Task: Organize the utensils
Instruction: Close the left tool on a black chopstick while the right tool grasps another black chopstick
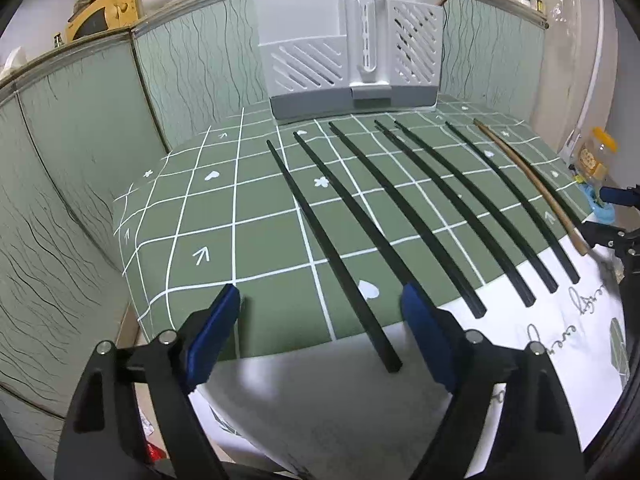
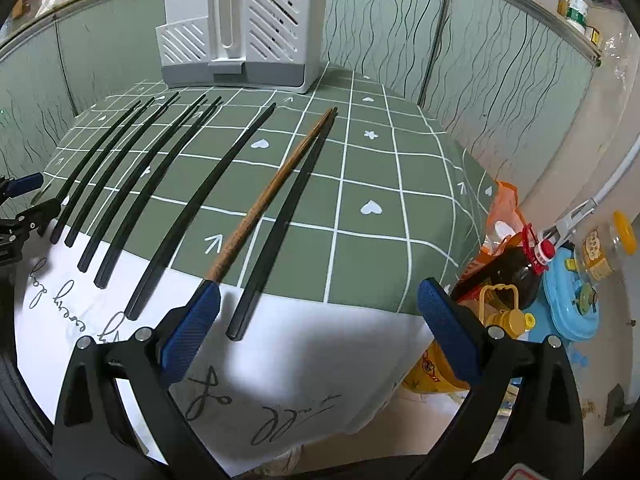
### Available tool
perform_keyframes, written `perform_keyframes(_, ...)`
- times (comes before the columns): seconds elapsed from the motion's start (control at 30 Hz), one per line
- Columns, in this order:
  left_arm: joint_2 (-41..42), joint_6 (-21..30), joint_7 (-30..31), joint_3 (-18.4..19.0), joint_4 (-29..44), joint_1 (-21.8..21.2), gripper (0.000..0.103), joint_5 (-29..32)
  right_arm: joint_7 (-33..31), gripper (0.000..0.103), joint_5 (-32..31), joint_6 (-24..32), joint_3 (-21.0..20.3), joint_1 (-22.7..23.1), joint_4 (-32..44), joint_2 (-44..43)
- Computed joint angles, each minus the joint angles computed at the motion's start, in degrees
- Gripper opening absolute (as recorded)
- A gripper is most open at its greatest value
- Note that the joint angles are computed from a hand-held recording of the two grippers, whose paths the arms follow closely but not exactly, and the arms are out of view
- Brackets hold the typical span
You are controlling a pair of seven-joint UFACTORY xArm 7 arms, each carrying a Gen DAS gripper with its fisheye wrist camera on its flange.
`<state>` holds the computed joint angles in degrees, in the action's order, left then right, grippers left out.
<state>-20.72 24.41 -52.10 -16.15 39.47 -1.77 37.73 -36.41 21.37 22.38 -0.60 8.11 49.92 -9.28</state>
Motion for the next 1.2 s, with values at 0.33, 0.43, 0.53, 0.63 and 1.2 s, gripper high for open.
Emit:
perform_keyframes(0.33, 1.34, -0.44, -4.91, -1.38, 0.8, 1.84, 0.057, 3.45, 2.68, 0.078, -0.51, -4.33, 0.59, 0.36, -0.59, 1.52)
perform_keyframes(0.43, 1.75, 0.54, -8.87, -2.42, 1.4, 2.4, 0.051, 7.05, 0.67, 0.07, 2.52, -7.53, 0.36, 1.62, -1.65, 1.53)
perform_keyframes(0.53, 1.97, 1.0, -11.8, -2.14, 1.64, 2.12, 0.045, 9.33, -2.02, 0.058, 6.64, -8.94, -0.29, 3.14, -2.07, 1.52)
perform_keyframes(0.63, 1.94, 1.59, -15.13, -1.96, 1.68, 1.96, 0.035, 11.57, -4.14, 0.045, 10.24, -9.7, -0.74, 4.23, -2.36, 1.43)
perform_keyframes(1.2, -1.64, -1.7, -14.68, 0.71, -1.64, 2.05, 0.006, 6.24, -3.32, 0.006, 13.66, -6.02, -1.58, 3.05, -1.2, 0.44)
